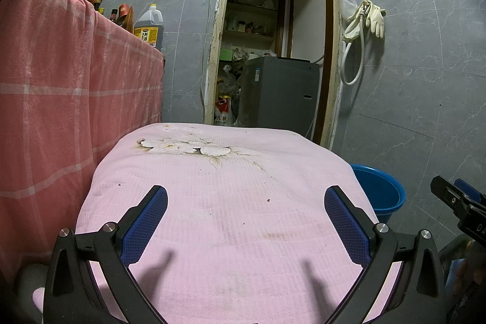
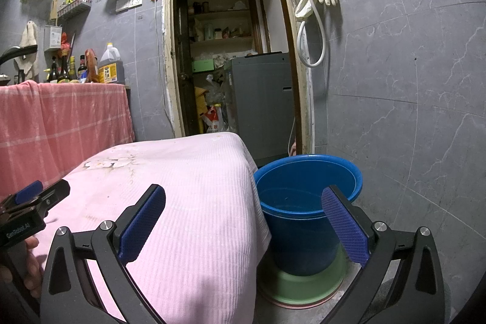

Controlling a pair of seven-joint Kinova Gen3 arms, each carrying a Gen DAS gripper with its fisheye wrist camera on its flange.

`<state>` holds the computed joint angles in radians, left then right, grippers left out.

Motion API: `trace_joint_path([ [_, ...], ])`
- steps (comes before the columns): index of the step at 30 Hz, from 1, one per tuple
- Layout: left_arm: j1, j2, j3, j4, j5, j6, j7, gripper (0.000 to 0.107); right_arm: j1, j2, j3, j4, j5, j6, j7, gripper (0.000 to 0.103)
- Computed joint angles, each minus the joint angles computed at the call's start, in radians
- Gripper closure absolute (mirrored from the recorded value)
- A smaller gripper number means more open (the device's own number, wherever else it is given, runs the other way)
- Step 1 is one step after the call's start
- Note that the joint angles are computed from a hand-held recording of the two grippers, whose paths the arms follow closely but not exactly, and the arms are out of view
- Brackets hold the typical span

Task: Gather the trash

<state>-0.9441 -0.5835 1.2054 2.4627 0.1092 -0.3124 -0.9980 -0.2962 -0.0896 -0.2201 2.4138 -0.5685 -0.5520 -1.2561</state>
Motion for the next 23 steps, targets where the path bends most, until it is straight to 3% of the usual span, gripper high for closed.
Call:
trace_joint_path([
  [23,-0.006,-0.041,-0.006,-0.009,0.010,0.033,0.006,0.006,0.000,0.000,0.000,0.001,0.000,-0.001,-0.001,0.000],
])
